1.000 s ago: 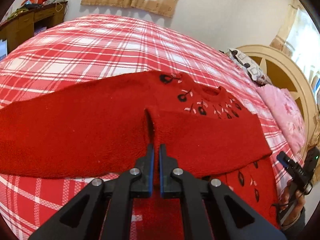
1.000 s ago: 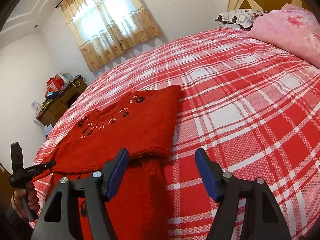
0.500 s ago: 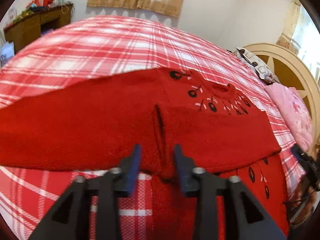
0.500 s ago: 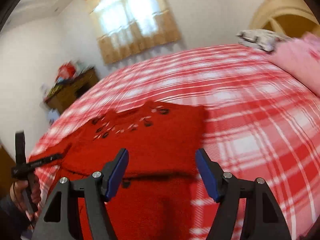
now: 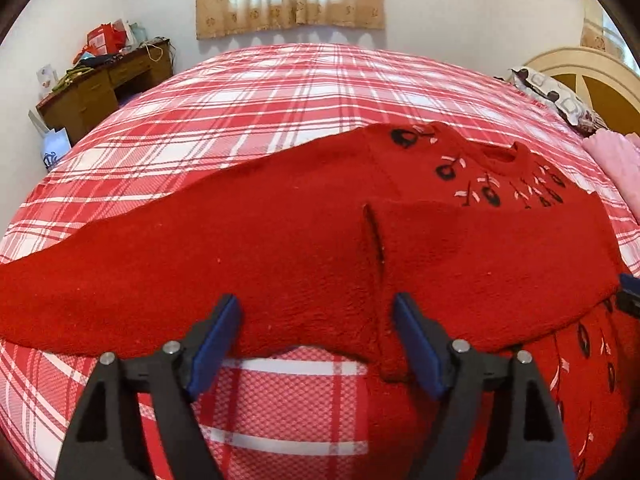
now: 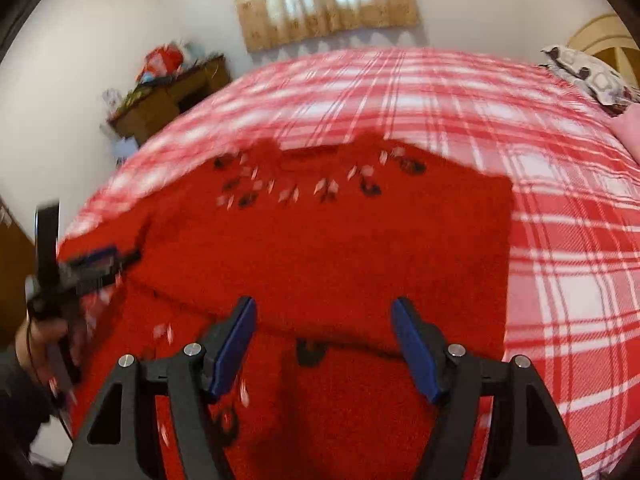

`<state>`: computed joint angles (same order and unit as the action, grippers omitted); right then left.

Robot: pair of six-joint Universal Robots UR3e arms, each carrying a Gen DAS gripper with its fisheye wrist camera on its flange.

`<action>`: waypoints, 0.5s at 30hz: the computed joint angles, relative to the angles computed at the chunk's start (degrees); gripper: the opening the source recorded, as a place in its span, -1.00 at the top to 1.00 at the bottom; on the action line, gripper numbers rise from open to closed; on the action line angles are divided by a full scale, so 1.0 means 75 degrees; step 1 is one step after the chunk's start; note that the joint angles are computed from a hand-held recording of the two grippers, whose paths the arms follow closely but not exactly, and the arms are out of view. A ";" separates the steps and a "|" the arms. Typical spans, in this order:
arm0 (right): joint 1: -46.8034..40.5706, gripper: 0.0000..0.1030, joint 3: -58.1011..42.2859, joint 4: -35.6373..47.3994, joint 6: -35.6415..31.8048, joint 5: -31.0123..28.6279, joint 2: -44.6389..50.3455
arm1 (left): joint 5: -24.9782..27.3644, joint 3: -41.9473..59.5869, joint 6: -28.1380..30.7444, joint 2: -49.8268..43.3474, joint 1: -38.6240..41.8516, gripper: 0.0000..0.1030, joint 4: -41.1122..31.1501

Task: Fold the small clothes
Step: 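Move the left tool to the other sleeve cuff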

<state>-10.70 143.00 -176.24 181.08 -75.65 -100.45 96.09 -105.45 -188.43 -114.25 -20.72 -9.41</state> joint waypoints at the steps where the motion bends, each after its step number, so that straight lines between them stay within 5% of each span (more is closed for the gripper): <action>1: 0.0027 -0.37 -0.0160 -0.0066 0.0132 0.0001 0.0319 | -0.0015 0.0002 0.0023 -0.0013 0.0039 -0.63 0.0020; 3: 0.0231 -0.40 -0.0718 0.0248 0.0123 0.0111 0.1338 | -0.0036 -0.0062 -0.0039 -0.0015 0.0054 -0.64 0.0105; 5: 0.0997 -0.41 -0.0819 -0.0513 0.0045 -0.0907 0.1738 | 0.0008 -0.0169 -0.0104 0.0052 -0.0008 -0.66 0.0158; 15: 0.0848 -0.41 0.0284 -0.0833 -0.0089 -0.0575 0.0373 | -0.0598 -0.0774 -0.0130 0.0391 0.0348 -0.69 0.0594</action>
